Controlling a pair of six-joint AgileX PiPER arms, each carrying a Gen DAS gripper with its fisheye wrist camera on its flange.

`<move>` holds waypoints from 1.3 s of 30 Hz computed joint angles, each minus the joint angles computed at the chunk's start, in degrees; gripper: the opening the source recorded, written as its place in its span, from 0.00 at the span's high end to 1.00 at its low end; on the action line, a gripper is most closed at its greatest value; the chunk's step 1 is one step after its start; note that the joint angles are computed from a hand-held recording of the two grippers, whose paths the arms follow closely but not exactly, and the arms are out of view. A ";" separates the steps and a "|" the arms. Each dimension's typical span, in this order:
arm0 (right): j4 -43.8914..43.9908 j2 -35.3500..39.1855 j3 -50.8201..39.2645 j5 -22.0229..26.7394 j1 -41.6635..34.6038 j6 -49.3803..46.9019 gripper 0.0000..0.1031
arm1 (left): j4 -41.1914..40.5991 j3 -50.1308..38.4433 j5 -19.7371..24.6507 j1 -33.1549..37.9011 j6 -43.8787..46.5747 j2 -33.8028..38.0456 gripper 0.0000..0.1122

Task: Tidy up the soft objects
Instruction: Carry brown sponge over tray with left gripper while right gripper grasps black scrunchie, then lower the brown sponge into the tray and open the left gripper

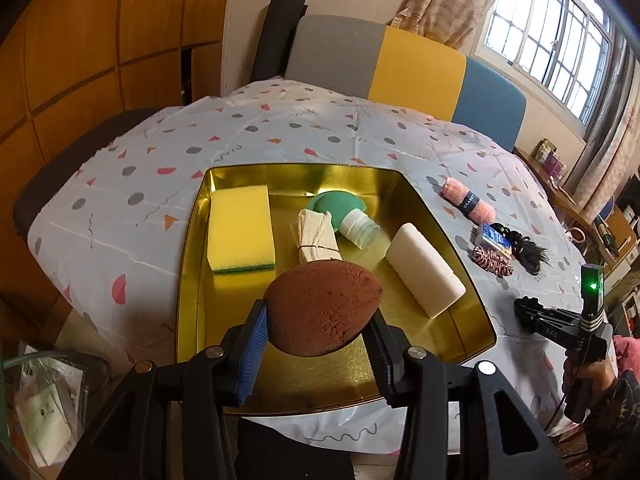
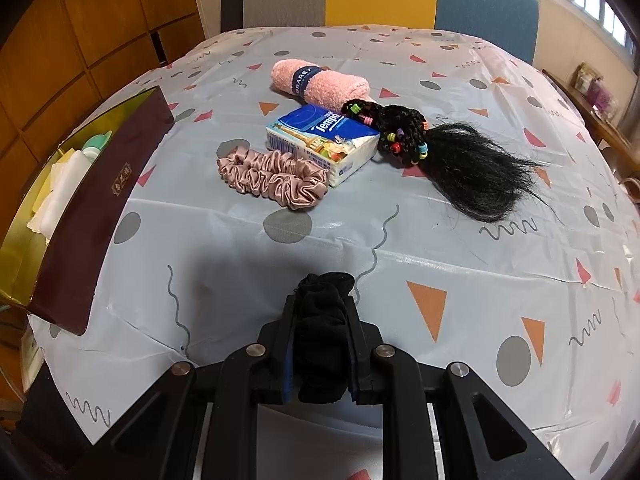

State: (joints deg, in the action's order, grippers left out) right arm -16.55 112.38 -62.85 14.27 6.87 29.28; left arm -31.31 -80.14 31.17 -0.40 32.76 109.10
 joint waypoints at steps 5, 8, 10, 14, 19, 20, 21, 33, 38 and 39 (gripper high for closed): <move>-2.65 -0.31 1.12 -1.52 0.11 2.78 0.81 | 0.60 -0.64 0.51 -0.67 -0.13 0.44 0.58; 1.19 -0.41 1.35 -2.06 -0.45 -0.83 0.80 | 0.86 -0.98 0.97 -1.11 -0.24 0.87 0.58; 2.18 -0.48 1.64 -2.58 -0.60 -1.61 0.80 | 1.21 -1.81 1.70 -1.50 -0.77 1.49 0.58; -0.28 -0.55 1.73 -2.51 -0.29 0.55 0.80 | -1.56 -5.23 6.23 -1.33 -0.13 3.95 0.58; -1.60 -0.59 1.88 -2.63 -0.12 1.92 0.80 | -5.81 -10.71 13.08 -0.96 -1.31 8.02 0.58; -1.70 -0.57 1.85 -2.60 -0.10 1.99 0.80 | -6.11 -11.08 13.28 -1.09 -1.26 8.30 0.58; -1.73 -0.58 1.87 -2.57 -0.10 2.05 0.80 | -6.05 -11.45 13.47 -1.33 -1.41 8.56 0.58; -4.08 -0.30 1.36 -2.00 0.29 4.45 0.80 | 2.53 -30.80 20.29 -4.87 -13.42 21.26 0.57; -3.51 -0.21 1.29 -2.02 0.21 3.84 0.80 | 7.89 -44.53 25.39 -6.82 -19.00 29.66 0.52; -3.33 -0.18 1.25 -2.01 0.19 3.65 0.80 | 8.93 -46.63 26.30 -7.12 -19.95 30.93 0.51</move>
